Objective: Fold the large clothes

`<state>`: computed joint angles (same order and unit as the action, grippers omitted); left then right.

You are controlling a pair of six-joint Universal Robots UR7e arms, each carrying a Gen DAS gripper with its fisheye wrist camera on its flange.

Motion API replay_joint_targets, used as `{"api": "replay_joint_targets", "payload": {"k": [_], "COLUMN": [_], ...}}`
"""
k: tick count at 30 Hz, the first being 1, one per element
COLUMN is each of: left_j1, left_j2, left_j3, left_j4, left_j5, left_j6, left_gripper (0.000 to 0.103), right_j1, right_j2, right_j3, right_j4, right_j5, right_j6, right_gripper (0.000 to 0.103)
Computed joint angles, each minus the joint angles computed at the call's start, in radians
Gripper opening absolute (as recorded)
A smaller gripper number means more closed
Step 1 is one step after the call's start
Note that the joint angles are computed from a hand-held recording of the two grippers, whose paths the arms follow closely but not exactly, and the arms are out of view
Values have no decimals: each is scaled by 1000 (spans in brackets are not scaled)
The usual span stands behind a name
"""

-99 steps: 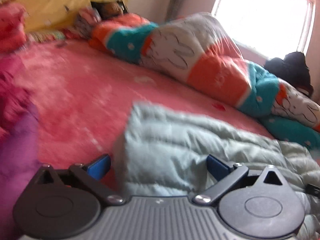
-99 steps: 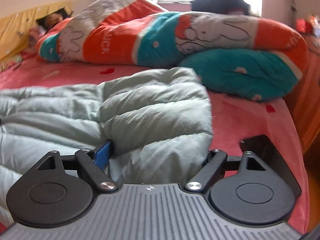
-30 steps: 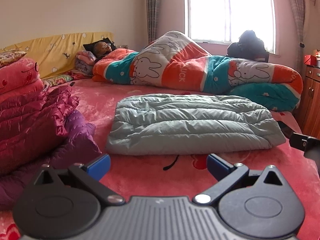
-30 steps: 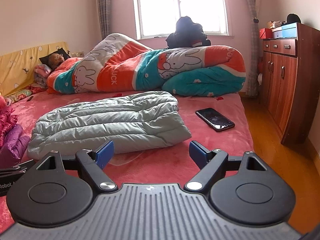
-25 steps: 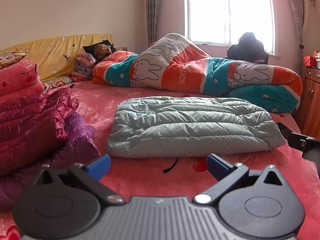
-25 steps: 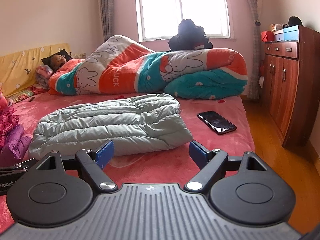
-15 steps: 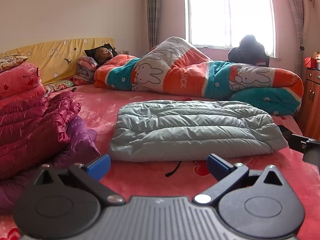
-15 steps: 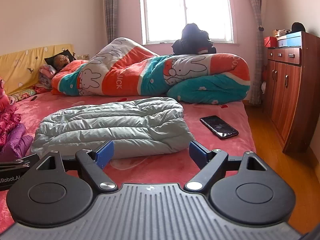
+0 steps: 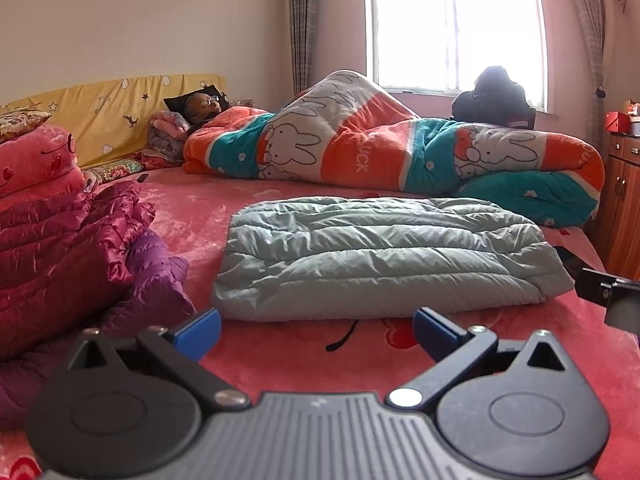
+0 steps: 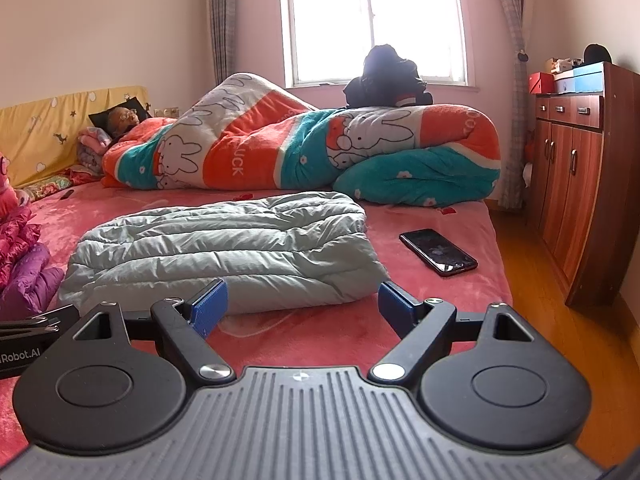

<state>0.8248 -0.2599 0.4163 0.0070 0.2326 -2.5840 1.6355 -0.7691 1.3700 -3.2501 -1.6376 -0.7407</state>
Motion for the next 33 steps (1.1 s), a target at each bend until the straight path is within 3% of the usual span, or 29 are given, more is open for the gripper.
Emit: {"api": "replay_joint_targets", "payload": {"k": [20, 33], "left_j1": [4, 5], "left_j2": [14, 72], "left_j3": [-24, -133], "left_j4": [26, 127], "left_j5": [14, 18], "left_j6": [-16, -56], "left_gripper": [102, 102], "right_j1": [0, -1], "right_j2": [9, 11], "right_j3": [-2, 0], "right_j4": [-15, -23], "right_j5": [-4, -4], "right_j6": [1, 10], "right_gripper": [103, 103]}}
